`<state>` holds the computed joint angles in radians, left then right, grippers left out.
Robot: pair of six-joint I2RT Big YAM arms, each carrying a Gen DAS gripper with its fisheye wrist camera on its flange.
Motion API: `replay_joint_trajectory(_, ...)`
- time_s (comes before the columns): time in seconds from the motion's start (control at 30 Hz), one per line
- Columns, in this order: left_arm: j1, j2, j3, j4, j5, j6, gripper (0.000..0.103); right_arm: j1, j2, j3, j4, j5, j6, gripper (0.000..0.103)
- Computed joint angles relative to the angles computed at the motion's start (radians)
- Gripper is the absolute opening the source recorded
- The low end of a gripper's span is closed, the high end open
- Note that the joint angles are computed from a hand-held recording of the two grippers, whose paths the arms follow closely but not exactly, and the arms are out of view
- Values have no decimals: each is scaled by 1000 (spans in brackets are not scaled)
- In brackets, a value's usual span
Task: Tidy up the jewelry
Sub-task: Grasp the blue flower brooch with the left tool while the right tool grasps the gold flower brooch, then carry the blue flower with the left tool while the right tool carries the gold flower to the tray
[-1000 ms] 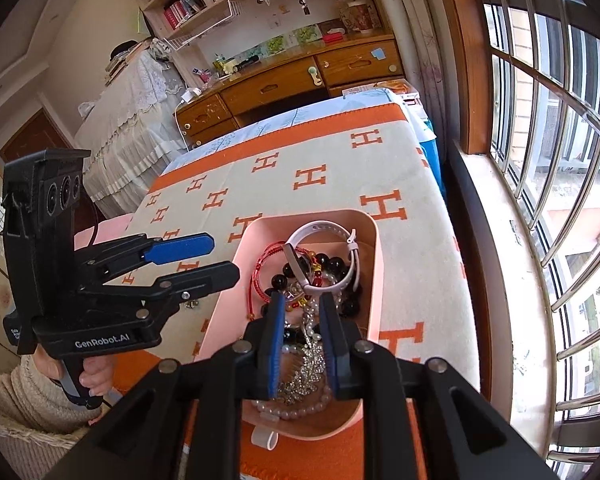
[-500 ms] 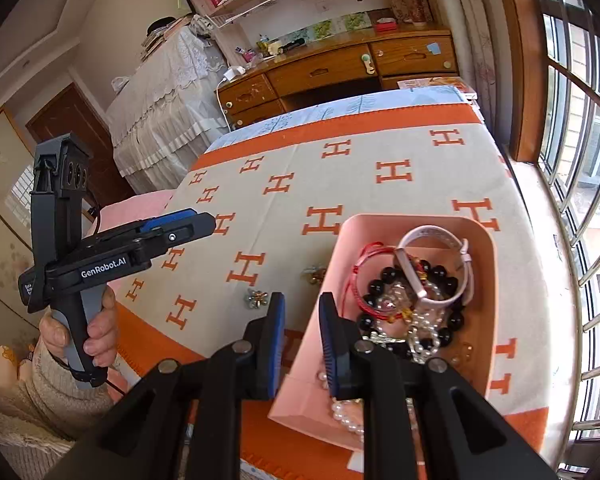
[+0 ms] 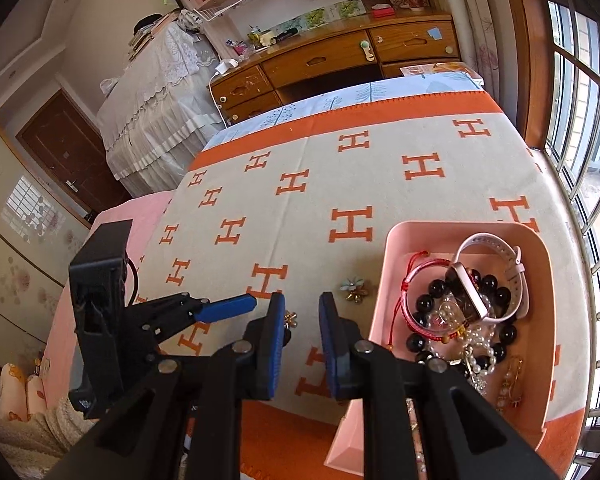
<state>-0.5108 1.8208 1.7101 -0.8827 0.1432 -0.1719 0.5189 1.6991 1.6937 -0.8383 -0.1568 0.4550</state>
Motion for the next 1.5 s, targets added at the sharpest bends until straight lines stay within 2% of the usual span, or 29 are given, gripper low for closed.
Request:
replay_joint_trajectory(0.1, -8, 16, 10, -5, -5, 15, 21, -4, 7, 9, -5, -4, 32, 18)
replay_joint_trajectory(0.13, -9, 14, 6, 4, -11, 15, 18, -5, 9, 11, -4, -6, 42, 18)
replay_joint_trajectory(0.3, 2, -1, -19, 30, -2, -8, 18, -9, 28, 31, -6, -9, 101, 18)
replay_joint_trajectory(0.37, 13, -13, -30, 39, -3, -24, 18, -5, 40, 39, -10, -4, 136, 26)
replay_joint_trajectory(0.4, 19, -19, -36, 44, -6, -32, 18, 1, 46, 41, -12, 7, 157, 33)
replay_joint_trajectory(0.47, 32, -37, -53, 58, -20, -46, 18, 18, 59, 44, -18, 41, 190, 35)
replay_joint_trajectory(0.57, 54, -67, -79, 80, -34, -71, 18, 54, 81, 52, -25, 123, 211, 35)
replay_joint_trajectory(0.77, 96, -113, -125, 118, -14, -77, 18, 110, 138, 98, -74, 378, 243, 35)
replay_joint_trajectory(0.93, 130, -121, -147, 138, 36, -77, 18, 132, 190, 161, -133, 497, 294, 35)
replay_joint_trajectory(1.0, 142, -119, -153, 146, 55, -76, 18, 143, 218, 201, -182, 561, 320, 35)
replay_joint_trajectory(1.1, 161, -117, -162, 157, 95, -80, 18, 157, 245, 243, -231, 609, 385, 35)
replay_joint_trajectory(1.17, 173, -115, -168, 168, 118, -81, 18, 172, 244, 242, -215, 654, 405, 35)
replay_joint_trajectory(1.2, 177, -115, -170, 173, 129, -82, 18, 178, 250, 252, -224, 670, 413, 35)
replay_joint_trajectory(1.33, 194, -116, -180, 190, 170, -79, 18, 170, 276, 279, -270, 645, 501, 35)
replay_joint_trajectory(1.5, 201, -122, -190, 202, 197, -65, 18, 177, 316, 324, -323, 685, 544, 35)
